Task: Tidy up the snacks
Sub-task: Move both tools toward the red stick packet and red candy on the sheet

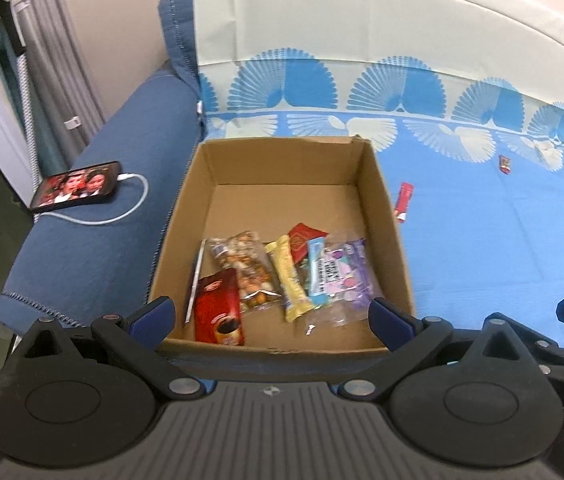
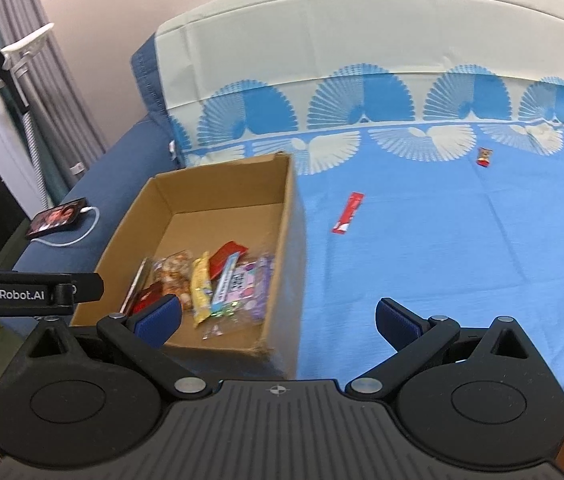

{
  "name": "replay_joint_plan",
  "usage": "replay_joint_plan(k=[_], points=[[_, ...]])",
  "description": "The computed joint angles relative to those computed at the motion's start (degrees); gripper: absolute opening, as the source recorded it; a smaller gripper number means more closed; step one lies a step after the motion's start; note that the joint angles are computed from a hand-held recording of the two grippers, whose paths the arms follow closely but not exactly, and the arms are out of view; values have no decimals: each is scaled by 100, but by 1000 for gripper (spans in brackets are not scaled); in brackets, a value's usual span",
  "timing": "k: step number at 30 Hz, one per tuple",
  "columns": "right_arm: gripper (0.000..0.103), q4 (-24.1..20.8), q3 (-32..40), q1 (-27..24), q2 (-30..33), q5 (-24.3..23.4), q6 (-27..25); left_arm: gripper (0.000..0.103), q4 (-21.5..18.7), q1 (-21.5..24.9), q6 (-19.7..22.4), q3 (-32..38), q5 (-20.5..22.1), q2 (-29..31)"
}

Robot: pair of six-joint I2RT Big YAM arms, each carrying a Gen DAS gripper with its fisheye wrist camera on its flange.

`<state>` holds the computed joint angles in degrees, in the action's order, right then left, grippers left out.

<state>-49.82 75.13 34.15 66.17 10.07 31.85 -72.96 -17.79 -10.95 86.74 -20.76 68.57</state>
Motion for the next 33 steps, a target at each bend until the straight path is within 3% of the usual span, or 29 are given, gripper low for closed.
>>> replay_joint_plan(k=[24, 33], points=[[103, -54, -300, -1234, -100, -193, -171, 103, 213, -690, 230, 845, 159, 1176], [103, 203, -389, -2043, 83, -207, -641, 103, -102, -741, 427, 1821, 994, 2272]])
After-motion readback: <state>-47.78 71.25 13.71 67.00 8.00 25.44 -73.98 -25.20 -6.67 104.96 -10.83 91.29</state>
